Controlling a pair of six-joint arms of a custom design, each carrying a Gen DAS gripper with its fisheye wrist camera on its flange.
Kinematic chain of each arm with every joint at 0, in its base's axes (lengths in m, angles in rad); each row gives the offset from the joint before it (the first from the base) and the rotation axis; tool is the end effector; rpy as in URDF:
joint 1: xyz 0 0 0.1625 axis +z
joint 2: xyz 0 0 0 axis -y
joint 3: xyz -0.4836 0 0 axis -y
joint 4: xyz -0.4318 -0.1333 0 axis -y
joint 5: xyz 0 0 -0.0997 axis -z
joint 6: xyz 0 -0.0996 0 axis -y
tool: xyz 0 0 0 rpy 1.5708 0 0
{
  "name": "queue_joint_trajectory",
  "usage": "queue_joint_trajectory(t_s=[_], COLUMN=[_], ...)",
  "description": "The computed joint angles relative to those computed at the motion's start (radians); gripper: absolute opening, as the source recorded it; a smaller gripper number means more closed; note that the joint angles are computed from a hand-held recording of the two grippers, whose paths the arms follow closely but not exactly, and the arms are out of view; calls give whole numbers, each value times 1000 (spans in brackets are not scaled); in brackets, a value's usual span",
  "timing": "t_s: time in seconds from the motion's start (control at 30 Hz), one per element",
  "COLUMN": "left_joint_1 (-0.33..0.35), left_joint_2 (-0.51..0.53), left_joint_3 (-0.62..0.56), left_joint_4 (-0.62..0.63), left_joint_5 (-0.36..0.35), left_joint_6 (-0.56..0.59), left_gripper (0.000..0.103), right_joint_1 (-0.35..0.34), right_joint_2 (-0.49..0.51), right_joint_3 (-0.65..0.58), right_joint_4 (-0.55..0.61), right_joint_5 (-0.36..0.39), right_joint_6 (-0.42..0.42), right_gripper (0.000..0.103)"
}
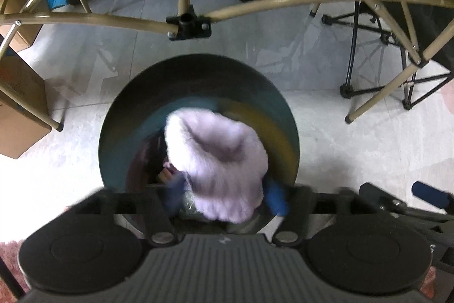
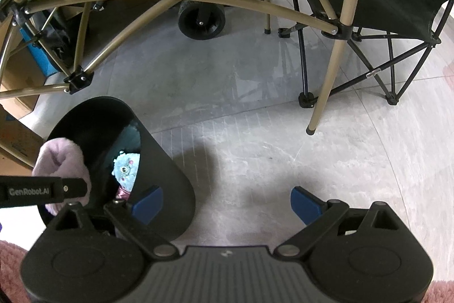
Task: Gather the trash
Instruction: 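Move the left tool holding the headband over the bin and open it, then raise both tools from the bin back toward the table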
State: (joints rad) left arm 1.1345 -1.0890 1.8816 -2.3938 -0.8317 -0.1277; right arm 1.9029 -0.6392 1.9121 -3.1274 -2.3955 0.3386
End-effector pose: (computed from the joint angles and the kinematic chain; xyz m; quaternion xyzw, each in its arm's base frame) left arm -0.0842 -0.6549 0.2130 0.1379 0.9221 -0.1141 0.3429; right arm 0.2621 -0.5755 0.0012 -0.0596 -0.9068 0.2529 0.3320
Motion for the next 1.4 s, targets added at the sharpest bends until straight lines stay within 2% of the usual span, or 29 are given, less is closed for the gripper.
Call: queue_joint_trajectory(t_s=[0.03, 0.13, 0.3, 0.73, 1.23, 1.4], left_joint_1=[-5, -15, -13, -17, -52, -63], left_joint_2=[-2, -8, -4, -30, -123, -157], left_joint_3=[6, 22, 12, 32, 131, 153], left_joint_4=[-17, -63, -37, -65, -331, -419], left_joint_5=[9, 20, 23, 5, -27, -37], left_joint_6=[5, 30, 20, 38, 174, 211], left_gripper=[98, 103, 103, 103, 103, 103], right_joint_1=[0, -1, 0, 10, 44, 74], right_joint_2=[-1, -2, -3, -6, -24, -37], right_joint_3=[1, 3, 3, 5, 23, 27], right_joint_4=[-1, -4, -3, -27, -170, -270], right_joint_5=[1, 1, 2, 14, 26, 34], right_joint_6=[-1, -1, -2, -21, -92, -151], right_gripper=[97, 97, 97, 97, 97, 97])
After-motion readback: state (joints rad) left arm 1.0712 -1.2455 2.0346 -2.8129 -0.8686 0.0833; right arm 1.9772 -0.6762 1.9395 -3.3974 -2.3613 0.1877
